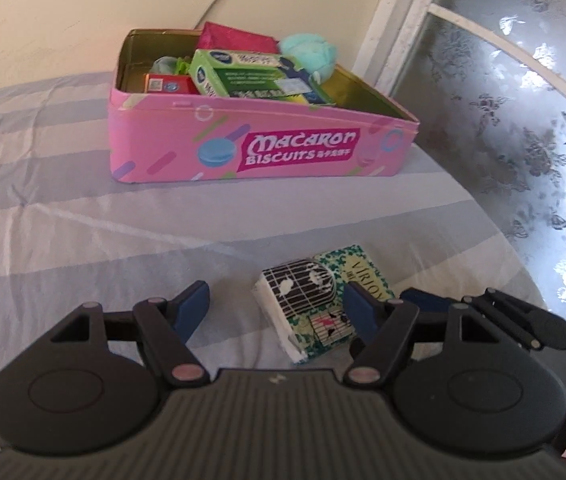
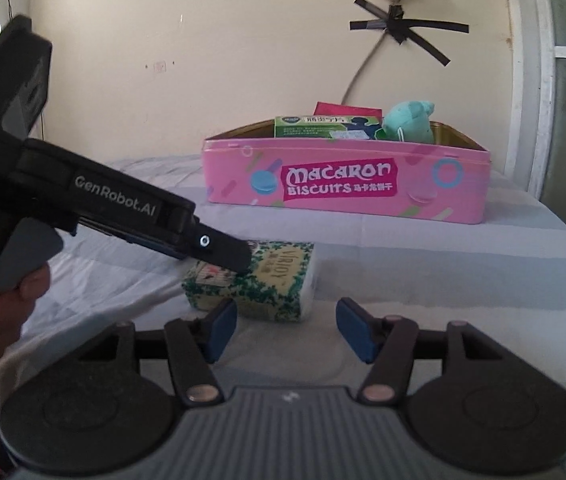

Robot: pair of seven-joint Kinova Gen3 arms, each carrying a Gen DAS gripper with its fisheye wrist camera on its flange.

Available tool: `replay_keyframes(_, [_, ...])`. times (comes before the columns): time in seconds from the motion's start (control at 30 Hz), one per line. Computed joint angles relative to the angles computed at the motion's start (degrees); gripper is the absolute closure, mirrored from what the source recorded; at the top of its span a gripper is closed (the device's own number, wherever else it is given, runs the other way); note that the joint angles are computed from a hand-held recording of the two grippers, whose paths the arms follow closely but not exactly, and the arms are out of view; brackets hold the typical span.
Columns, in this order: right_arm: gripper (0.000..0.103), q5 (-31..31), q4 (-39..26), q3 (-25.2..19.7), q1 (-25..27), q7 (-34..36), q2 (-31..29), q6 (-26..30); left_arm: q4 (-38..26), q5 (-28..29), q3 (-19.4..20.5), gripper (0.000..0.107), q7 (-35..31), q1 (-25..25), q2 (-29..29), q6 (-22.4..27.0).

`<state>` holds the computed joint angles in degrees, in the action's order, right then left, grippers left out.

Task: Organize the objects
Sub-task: 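Lift the tissue pack with the right gripper while the left gripper approaches, then close the left gripper on the tissue pack beside the right gripper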

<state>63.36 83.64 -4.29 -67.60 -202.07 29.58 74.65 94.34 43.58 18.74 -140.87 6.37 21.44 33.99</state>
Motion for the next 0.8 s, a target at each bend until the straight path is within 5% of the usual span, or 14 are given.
replay_keyframes(0.17, [0.043, -0.48, 0.15, -0.32, 1.44, 2.13, -0.49, -2.75, 0.54, -0.03, 0.00, 0.038, 0.60, 0.40, -0.18, -1.52])
replay_keyframes(0.4, [0.070, -0.17, -1.89, 0.58, 0.61, 3.72, 1.14, -2.18, 1.68, 3.25, 1.86, 0.065, -3.93, -1.40, -0.37, -2.27])
replay_keyframes(0.8, [0.074, -0.21, -4.96, 2.47, -1.62, 2.82, 3.58, -0.42, 6.40, 8.52, 3.05, 0.067, -12.99, -1.98, -2.87, -8.27])
